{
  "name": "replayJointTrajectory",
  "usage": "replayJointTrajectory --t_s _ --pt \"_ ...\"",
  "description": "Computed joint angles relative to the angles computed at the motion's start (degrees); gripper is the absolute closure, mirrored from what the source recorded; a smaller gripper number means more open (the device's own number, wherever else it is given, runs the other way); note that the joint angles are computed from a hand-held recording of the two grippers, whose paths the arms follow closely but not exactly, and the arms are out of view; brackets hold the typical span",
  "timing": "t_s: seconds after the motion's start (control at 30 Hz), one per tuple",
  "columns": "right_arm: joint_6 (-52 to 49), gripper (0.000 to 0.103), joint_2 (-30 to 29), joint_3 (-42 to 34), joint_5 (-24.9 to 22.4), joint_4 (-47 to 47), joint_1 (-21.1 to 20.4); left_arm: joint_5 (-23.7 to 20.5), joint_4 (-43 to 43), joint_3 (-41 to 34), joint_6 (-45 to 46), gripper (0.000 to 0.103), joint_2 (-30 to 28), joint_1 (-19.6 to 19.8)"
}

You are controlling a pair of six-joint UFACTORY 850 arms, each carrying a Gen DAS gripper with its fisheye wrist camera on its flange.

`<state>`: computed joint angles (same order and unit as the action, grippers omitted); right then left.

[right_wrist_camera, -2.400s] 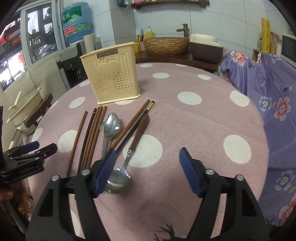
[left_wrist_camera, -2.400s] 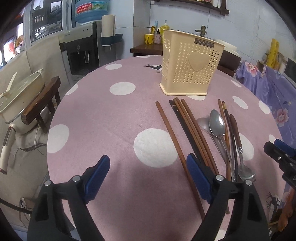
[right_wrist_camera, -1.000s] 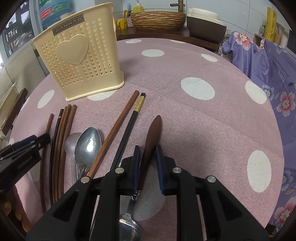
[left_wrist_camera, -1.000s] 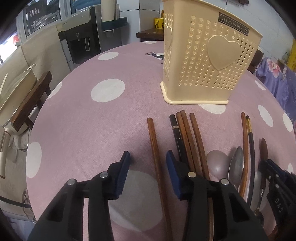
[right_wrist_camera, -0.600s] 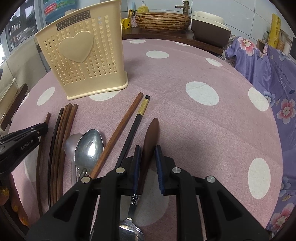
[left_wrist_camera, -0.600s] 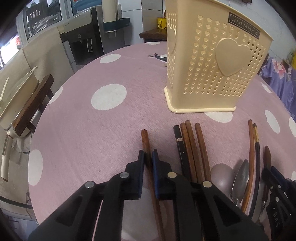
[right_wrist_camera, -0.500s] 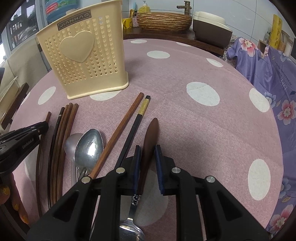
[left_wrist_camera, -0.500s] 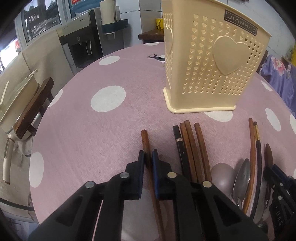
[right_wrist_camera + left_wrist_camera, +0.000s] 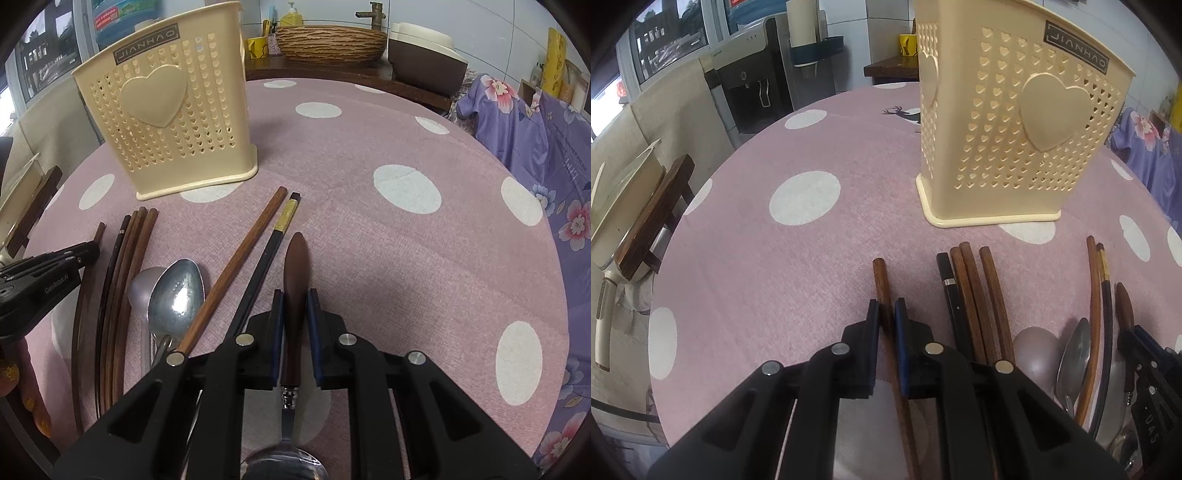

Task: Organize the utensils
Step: 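Grasp the wooden-handled spoon with the right tool while the left tool grasps a brown chopstick, then lift and carry the spoon and chopstick with both tools over the cream holder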

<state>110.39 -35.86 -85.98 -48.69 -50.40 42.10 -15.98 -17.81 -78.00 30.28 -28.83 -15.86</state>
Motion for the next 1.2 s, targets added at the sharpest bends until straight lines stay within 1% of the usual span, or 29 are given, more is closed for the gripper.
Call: replayJointTrajectory --t_s 0.07,0.17,0.23,0.33,0.37,0.43,0.47,0.53,0.63,0.8,0.83,0.87,0.93,1.0,1.07,1.2 --pt "2.2 0.09 0.9 1.4 2.0 -1.6 -0.1 0.4 -0.4 0.0 0.1 0.093 0.0 0.0" --pt "4.8 0.09 1.6 2.6 2.4 -3.5 0.0 0.1 -3.6 0.0 2.7 0.094 -0.1 0.3" --pt "7.7 0.09 2.8 4.1 3.6 -5.8 0.1 -1.2 -7.6 -0.5 5.7 0.094 -0.3 0.8" --pt "12.2 0.09 4.4 5.9 3.3 -10.0 0.6 -1.1 -13.5 -0.4 10.6 0.094 0.3 1.6" --pt "13.4 0.09 5.0 6.5 2.8 -11.4 0.9 -1.3 -15.8 -0.3 12.6 0.094 0.7 1.9" --pt "15.8 0.09 6.2 7.6 2.0 -13.8 1.5 -1.7 -24.0 0.2 19.9 0.094 1.9 2.7" --pt "16.7 0.09 6.8 8.1 1.8 -15.1 1.8 -1.5 -26.5 0.5 22.2 0.094 2.5 2.9" --pt "18.7 0.09 8.1 9.0 0.2 -17.8 2.5 -1.9 -34.6 1.1 29.9 0.095 4.0 3.7" --pt "20.7 0.09 10.1 10.2 -2.4 -21.4 3.7 -2.7 -44.1 1.9 38.3 0.095 6.3 4.9" --pt "21.5 0.09 12.6 11.4 -7.1 -24.4 5.7 -4.8 -55.1 3.6 47.9 0.095 9.8 6.7" --pt "20.9 0.091 12.9 11.4 -7.9 -24.4 6.1 -4.9 -57.7 4.0 50.4 0.095 10.5 7.0" --pt "20.3 0.102 13.0 11.3 -8.4 -24.3 6.2 -4.8 -59.8 4.6 52.5 0.095 11.2 7.2" --pt "20.5 0.102 13.1 11.3 -9.4 -24.8 6.4 -5.0 -64.8 5.4 56.9 0.095 12.3 7.6" --pt "19.0 0.102 12.8 10.6 -9.1 -23.9 6.1 -4.4 -65.4 5.4 58.2 0.095 12.5 7.4" --pt "19.6 0.102 12.7 10.8 -8.5 -24.1 5.8 -3.9 -65.1 5.0 57.9 0.095 12.2 7.2" --pt "20.2 0.102 12.8 11.6 -6.7 -23.5 4.9 -4.6 -63.8 4.6 56.1 0.095 11.7 7.7"
